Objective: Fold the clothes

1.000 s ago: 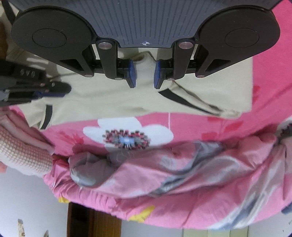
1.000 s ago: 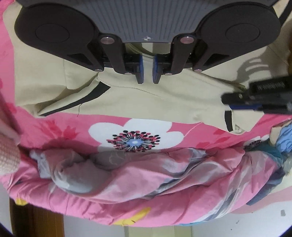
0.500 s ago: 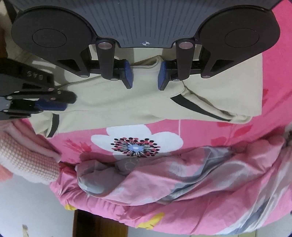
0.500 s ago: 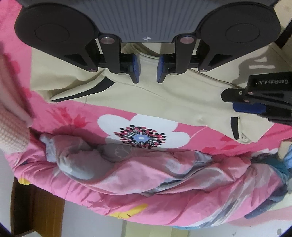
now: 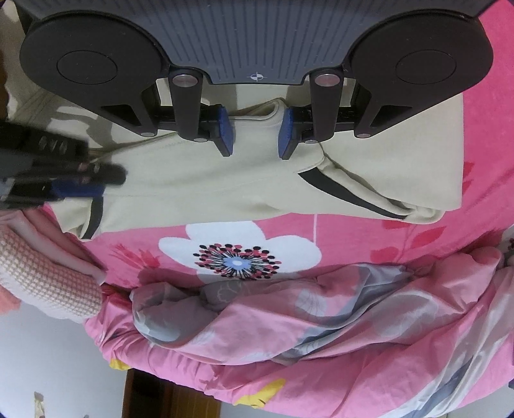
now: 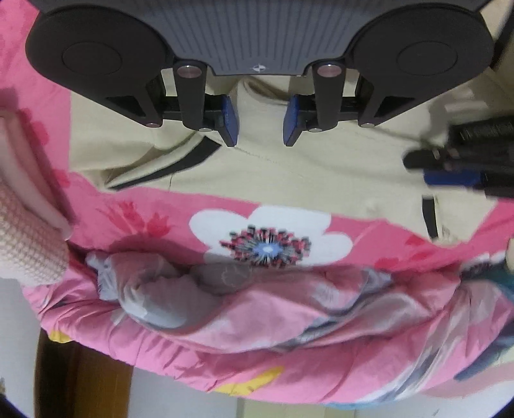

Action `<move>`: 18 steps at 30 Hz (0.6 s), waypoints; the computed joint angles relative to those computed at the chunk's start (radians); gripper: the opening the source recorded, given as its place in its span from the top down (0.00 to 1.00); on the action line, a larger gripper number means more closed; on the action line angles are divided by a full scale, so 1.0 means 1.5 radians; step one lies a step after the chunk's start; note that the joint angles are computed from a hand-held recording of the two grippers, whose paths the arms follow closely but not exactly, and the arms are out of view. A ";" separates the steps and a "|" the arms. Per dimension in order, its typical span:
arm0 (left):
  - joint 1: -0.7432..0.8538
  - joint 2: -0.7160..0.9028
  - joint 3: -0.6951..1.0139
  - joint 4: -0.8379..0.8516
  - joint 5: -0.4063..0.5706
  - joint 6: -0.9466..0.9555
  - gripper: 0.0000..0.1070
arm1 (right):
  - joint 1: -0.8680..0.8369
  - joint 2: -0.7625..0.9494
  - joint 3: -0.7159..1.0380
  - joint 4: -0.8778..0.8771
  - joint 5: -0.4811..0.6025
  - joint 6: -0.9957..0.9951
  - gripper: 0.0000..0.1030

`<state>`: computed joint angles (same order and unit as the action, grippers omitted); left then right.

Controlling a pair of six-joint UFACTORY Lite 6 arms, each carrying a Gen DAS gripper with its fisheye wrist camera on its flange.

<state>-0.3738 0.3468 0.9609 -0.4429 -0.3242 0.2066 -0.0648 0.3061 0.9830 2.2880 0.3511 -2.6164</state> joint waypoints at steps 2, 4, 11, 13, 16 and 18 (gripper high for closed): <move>0.000 0.001 0.001 0.002 0.002 -0.002 0.71 | 0.002 -0.021 -0.011 0.036 0.015 -0.029 0.68; 0.000 0.001 0.001 0.001 0.001 -0.001 0.71 | 0.008 -0.011 -0.002 0.067 -0.002 -0.060 0.68; 0.000 -0.003 0.000 -0.006 0.001 -0.002 0.71 | 0.016 0.035 0.004 0.192 -0.020 -0.222 0.67; -0.002 -0.011 -0.007 0.001 -0.007 -0.017 0.70 | 0.017 0.035 0.005 0.196 -0.023 -0.229 0.67; -0.004 -0.019 -0.016 0.014 -0.020 -0.021 0.70 | 0.013 0.031 -0.002 0.187 -0.016 -0.220 0.67; -0.008 -0.019 -0.015 0.008 -0.021 -0.006 0.70 | 0.014 0.027 -0.010 0.200 -0.012 -0.231 0.67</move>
